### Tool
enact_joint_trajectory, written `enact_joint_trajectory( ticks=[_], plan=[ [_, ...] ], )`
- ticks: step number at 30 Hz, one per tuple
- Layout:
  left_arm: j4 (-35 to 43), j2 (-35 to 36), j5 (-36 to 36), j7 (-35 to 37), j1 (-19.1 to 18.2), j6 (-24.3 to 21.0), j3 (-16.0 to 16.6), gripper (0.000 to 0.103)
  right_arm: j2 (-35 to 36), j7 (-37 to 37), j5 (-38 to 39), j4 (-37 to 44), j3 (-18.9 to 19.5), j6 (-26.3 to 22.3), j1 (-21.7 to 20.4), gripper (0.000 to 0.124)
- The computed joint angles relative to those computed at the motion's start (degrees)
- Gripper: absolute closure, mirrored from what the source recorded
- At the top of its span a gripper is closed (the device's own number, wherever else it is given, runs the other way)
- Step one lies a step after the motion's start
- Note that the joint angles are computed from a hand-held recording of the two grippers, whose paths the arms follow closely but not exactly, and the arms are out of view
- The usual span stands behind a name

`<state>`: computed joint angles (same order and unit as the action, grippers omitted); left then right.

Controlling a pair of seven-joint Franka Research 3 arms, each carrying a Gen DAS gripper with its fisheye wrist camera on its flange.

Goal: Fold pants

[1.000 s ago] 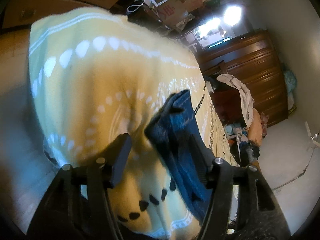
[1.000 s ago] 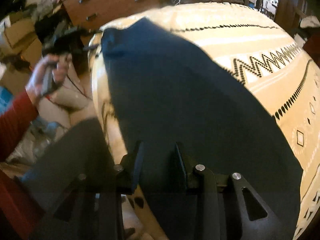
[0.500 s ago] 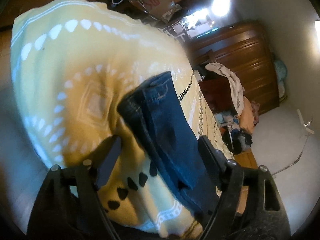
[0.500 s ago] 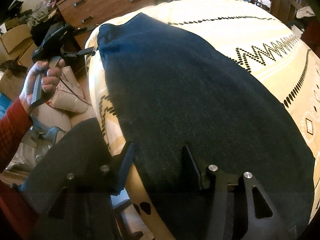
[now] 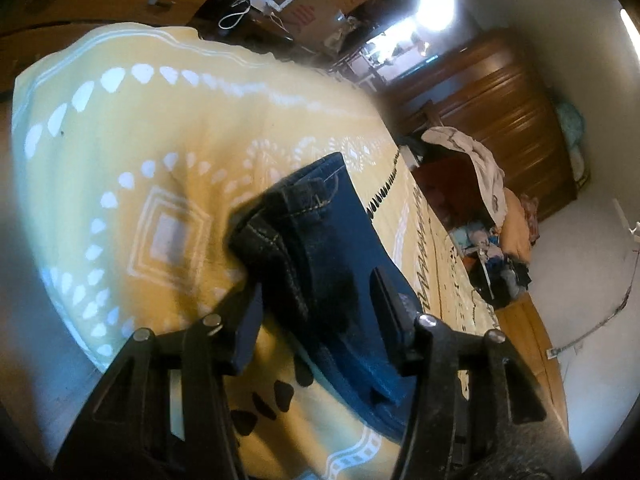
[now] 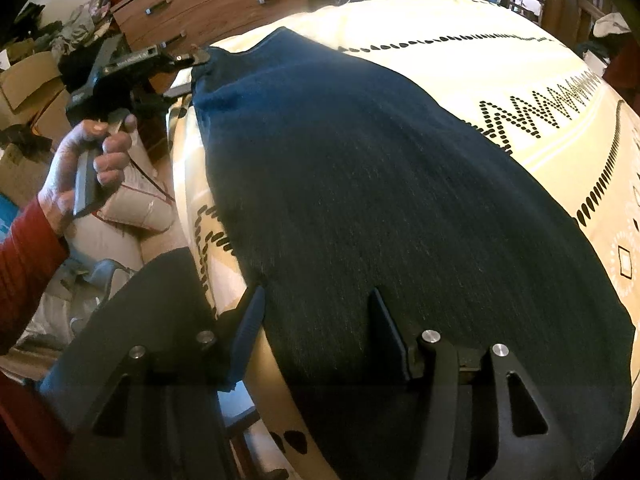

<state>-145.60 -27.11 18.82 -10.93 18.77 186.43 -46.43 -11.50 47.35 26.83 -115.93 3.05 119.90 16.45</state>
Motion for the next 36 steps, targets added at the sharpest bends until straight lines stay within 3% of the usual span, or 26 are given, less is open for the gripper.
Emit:
enact_joint_trajectory(
  ticks=[3,4,5,6,8,11,16,18,22,27,30,31,32,36],
  plan=[
    [2.7,1.4,1.7,1.8,1.7,-1.3,-0.7,0.057,-0.1,0.1,0.1,-0.3,0.1,0.5,0.1,0.063],
    [3.4,1.7,2.2,2.0,1.8,-2.7,-0.8,0.073,-0.1,0.1,0.2,-0.3,0.1,0.6,0.1,0.063],
    [4.4,2.3,2.8,2.4,0.8,-5.6,0.2,0.096,-0.1,0.1,0.4,-0.4,0.0,0.6,0.1,0.063],
    [4.4,1.3,1.5,3.2,1.7,-6.8,-0.5,0.096,-0.1,0.1,0.6,-0.4,-0.1,0.5,0.1,0.063],
    [2.1,1.1,4.8,-0.1,1.5,-1.4,2.0,0.096,-0.1,0.0,0.8,-0.4,-0.1,0.5,0.1,0.063],
    [-0.5,3.5,3.8,1.8,-1.5,1.6,5.7,0.096,-0.5,-0.5,1.6,-1.0,-0.5,0.7,-0.1,0.063],
    [-2.1,0.9,-1.2,1.7,2.2,4.5,0.4,0.096,-1.8,0.4,2.3,-2.4,-1.0,1.3,-0.9,0.063],
    [-2.8,0.7,-3.5,1.9,3.9,6.7,-1.6,0.095,-3.8,0.9,3.9,-4.1,-1.5,3.9,-1.2,0.063],
    [-3.3,2.0,-7.2,3.3,4.0,9.5,-2.1,0.095,-5.8,6.1,8.5,-7.5,-3.5,8.1,-3.1,0.063],
    [-3.3,3.4,-10.1,6.5,1.8,10.0,-0.6,0.094,-7.8,14.7,10.0,-12.4,-9.6,5.1,-10.4,0.068],
    [-3.2,4.6,-11.7,8.6,0.5,10.7,0.5,0.093,-10.0,15.4,10.6,-15.0,-14.2,1.7,-16.1,0.082],
    [-3.4,4.8,-12.2,9.2,-0.1,11.1,1.0,0.093,-10.4,15.1,10.7,-15.1,-15.9,0.0,-18.1,0.099],
    [-3.4,5.0,-12.8,9.8,-0.5,11.2,1.2,0.093,-9.8,13.9,12.1,-14.3,-18.2,-3.4,-19.5,0.101],
    [-3.6,5.5,-16.0,12.5,-0.1,12.0,0.1,0.093,-8.4,14.6,9.7,-11.6,-22.1,-7.7,-28.0,0.106]
  ],
)
